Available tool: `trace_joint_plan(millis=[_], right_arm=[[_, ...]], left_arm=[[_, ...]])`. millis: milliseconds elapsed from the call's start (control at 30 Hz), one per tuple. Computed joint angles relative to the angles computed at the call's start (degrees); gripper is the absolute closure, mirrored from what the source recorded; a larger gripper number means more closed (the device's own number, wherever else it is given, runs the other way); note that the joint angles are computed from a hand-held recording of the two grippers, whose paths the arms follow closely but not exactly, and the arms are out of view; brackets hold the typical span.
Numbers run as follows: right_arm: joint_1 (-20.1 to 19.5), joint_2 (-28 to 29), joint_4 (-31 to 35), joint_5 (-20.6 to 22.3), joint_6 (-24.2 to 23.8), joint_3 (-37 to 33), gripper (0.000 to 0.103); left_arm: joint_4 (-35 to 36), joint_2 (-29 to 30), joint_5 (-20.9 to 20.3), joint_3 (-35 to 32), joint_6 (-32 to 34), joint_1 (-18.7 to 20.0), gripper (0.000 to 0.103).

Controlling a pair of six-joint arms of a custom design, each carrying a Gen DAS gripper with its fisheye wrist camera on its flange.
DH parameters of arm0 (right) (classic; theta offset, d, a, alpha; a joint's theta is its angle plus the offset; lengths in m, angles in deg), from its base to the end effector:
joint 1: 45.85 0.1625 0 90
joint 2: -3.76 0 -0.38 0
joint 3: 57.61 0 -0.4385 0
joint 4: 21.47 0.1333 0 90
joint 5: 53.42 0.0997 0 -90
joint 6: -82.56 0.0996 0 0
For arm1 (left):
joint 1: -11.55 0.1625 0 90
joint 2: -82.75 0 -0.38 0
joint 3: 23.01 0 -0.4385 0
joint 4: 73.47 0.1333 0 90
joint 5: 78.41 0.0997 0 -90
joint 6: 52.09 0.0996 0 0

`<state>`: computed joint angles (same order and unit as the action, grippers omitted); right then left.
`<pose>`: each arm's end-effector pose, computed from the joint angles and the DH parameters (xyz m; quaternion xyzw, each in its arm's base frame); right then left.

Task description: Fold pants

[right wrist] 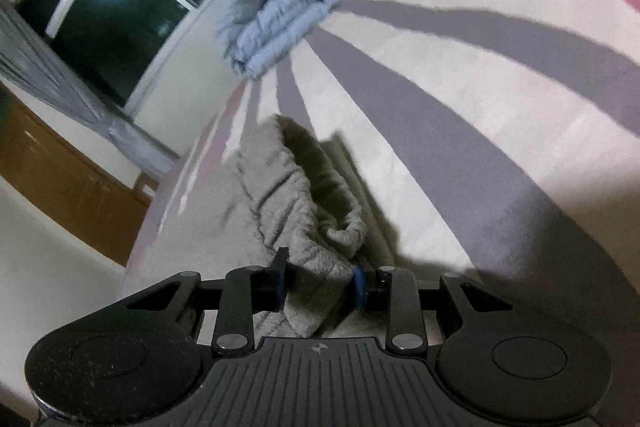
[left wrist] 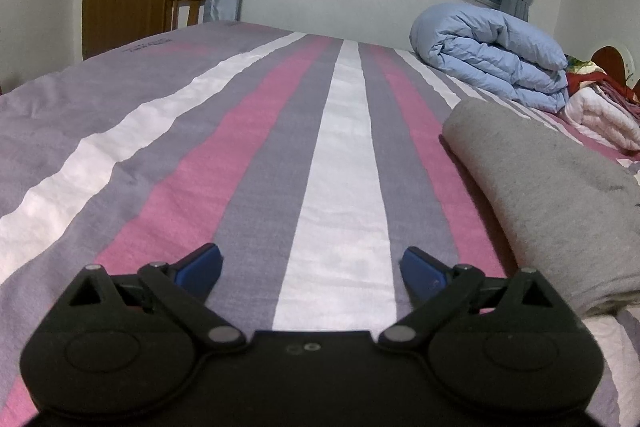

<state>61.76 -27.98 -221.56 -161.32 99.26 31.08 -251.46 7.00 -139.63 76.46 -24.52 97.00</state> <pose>0.3090 -0.6342 0.0178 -0.0626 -0.8840 0.4632 0.0026 0.1317 -0.6294 0.4063 0.0999 0.8248 -0.4629 0.3090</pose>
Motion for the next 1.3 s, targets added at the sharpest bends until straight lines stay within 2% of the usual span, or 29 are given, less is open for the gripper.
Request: trace_joint_plan(millis=[67,167,233,333,367,400,433,533,633,833,900,967,1033,1100,1167,1233,1267,1300], right_arm=[[0.31,-0.1,-1.62,0.37,-2.7,0.4,0.072],[-0.72,-0.39,1.04,0.09,0.77,0.62,0.072],[-0.6,-0.63,1.84,0.21,0.92,0.47,0.072],[-0.14,-1.92,2.71,0.02,-0.79,0.93,0.068],[0.42,-2.05,1.69,-2.3,-1.78,1.02,0.062],[1.18,-1.91,-0.52,-5.47,-3.6,0.97,0.06],[1.5,-1.95,-2.57,-6.44,-4.71,1.13,0.06],[1.3,-3.0,-4.57,-3.78,-7.63,1.54,0.06],[1.65,-2.14,-1.81,-0.57,-11.25,-1.68,0.06],[1.37,2.32,10.72,8.01,-15.85,-10.33,0.06],[1.22,3.26,15.1,6.3,-16.96,-11.81,0.06],[0.58,3.48,15.25,5.37,-17.78,-11.51,0.061],[0.38,2.97,14.39,3.92,-16.27,-10.64,0.065],[0.28,2.21,15.23,2.56,-15.68,-10.15,0.079],[0.86,1.39,17.2,0.72,-15.57,-10.45,0.078],[1.52,0.99,15.19,0.31,-17.88,-10.41,0.065],[1.75,1.35,13.88,0.72,-19.46,-10.95,0.043],[1.93,2.17,13.15,0.57,-20.58,-12.22,0.033]], left_arm=[[0.09,0.01,0.0,-0.05,0.25,0.03,0.012],[0.42,-0.02,-0.19,-0.16,0.29,0.21,0.011],[0.4,-0.03,-0.25,-0.14,0.28,0.21,0.011],[0.44,-0.07,-0.59,-0.1,0.1,0.32,0.011],[0.51,-0.15,-0.77,-0.07,0.11,0.39,0.011],[0.44,-0.24,-0.86,-0.02,0.02,0.38,0.011],[-0.16,-0.37,-1.0,0.17,0.06,0.3,0.011],[-2.95,-0.36,-2.56,-0.01,1.53,-0.42,0.012],[-2.28,1.27,-3.05,-2.2,1.8,-1.88,0.012],[0.84,4.71,-4.93,-5.37,2.54,-4.3,0.011],[2.68,5.73,-5.99,-6.47,1.65,-4.37,0.011],[7.29,7.04,-7.26,-8.48,1.01,-3.78,0.01],[10.15,9.17,-4.09,-10.44,1.58,-3.76,0.009],[11.9,9.96,-3.36,-11.58,1.04,-3.38,0.009],[11.14,9.21,-3.49,-11.07,0.87,-3.53,0.01],[8.77,8.64,-3.39,-10.27,2.84,-3.89,0.01],[8.41,8.49,-3.99,-10.28,3.58,-3.91,0.01],[8.27,8.44,-4.13,-10.36,3.84,-4.0,0.01]])
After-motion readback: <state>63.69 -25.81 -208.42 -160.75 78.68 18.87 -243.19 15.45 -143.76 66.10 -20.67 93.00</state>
